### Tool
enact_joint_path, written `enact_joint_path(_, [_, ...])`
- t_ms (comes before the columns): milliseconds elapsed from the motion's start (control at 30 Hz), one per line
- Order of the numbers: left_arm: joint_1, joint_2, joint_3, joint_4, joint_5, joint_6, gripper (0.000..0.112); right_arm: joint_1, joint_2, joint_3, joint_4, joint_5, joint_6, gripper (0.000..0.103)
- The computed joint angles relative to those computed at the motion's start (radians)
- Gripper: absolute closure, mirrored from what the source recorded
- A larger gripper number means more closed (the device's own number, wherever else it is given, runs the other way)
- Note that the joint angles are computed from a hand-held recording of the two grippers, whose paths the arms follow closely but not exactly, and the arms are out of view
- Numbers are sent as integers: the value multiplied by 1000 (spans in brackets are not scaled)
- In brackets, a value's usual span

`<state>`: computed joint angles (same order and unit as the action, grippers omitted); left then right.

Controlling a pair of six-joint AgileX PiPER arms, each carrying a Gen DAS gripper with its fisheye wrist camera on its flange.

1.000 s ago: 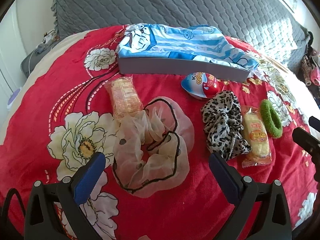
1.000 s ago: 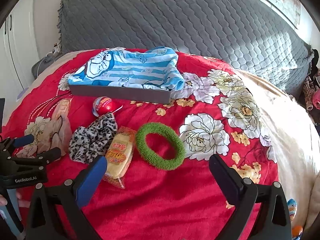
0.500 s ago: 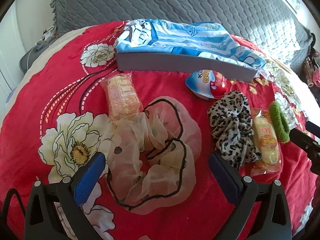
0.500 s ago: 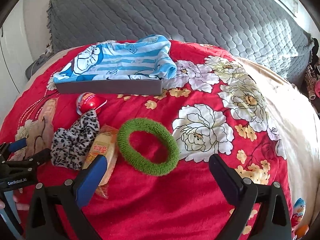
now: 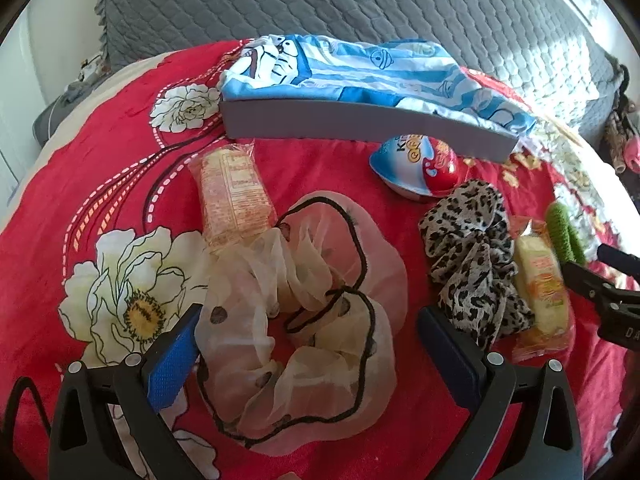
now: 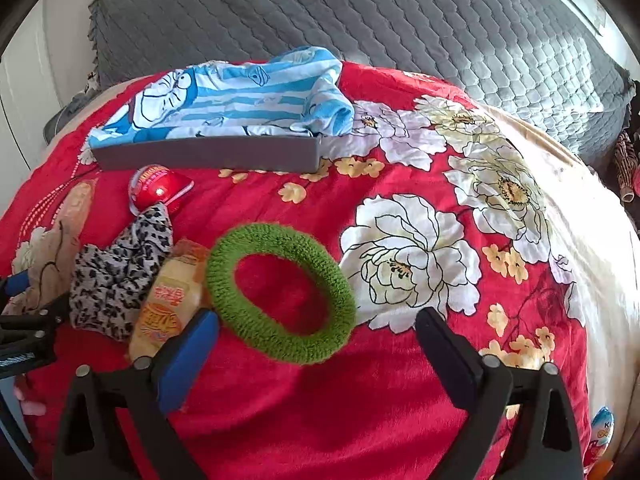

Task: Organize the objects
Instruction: 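Grasp the green fuzzy ring with the right tool while the left tool grasps the beige scrunchie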

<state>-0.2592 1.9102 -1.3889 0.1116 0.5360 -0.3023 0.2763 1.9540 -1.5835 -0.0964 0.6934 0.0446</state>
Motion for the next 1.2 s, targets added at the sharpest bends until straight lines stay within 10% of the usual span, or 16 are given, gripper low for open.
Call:
enact_joint_path(433, [21,36,-25,-57,-13,39,9,4,82,-67,-10,29,-61,11])
enact_joint_path(800, [21,17,-2,-52,-43,35,16,-22,97,-99,107,45,-157,44])
enact_joint_path(1200, [18,6,3,-92,-15,82,69,-39,101,-118,203,90,-254,71])
